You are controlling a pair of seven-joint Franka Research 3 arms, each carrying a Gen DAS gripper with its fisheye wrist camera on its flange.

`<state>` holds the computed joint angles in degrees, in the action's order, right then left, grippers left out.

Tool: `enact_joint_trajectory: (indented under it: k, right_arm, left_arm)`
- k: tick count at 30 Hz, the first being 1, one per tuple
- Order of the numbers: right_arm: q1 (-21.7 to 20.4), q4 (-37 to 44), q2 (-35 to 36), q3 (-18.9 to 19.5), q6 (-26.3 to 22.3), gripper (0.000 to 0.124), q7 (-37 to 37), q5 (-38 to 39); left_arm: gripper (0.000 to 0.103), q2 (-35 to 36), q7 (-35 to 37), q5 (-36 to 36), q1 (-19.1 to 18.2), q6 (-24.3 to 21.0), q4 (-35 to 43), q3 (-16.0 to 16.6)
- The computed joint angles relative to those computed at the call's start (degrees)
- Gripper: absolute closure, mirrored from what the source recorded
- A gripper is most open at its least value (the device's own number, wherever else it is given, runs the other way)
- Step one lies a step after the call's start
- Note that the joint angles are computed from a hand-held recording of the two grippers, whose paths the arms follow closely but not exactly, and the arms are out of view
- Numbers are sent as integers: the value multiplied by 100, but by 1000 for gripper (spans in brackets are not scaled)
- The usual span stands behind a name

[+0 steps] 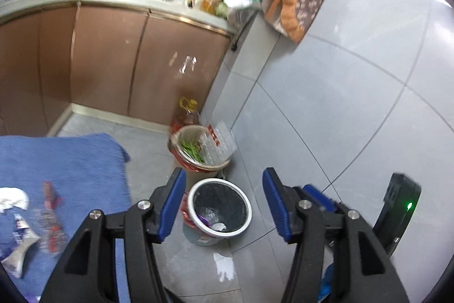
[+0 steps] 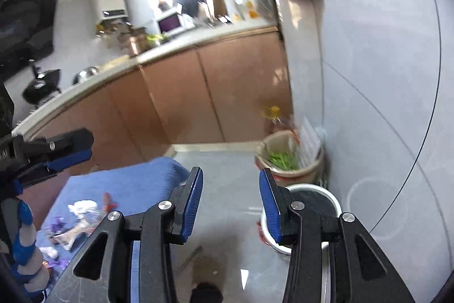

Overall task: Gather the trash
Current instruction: 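Return both open tools from the bin to the towel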

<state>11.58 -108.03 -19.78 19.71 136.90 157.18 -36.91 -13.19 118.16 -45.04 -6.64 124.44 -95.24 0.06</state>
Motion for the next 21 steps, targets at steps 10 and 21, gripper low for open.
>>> enact_joint_trajectory:
  k: [10, 21]
  right_arm:
    - [274, 898, 10, 520, -329, 83, -174, -244]
    - [696, 1498, 298, 787, -284, 78, -336, -508]
  left_arm:
    - [49, -1270, 563, 347, 242, -330, -515, 943]
    - [49, -1827, 643, 956, 594, -592, -650, 2002]
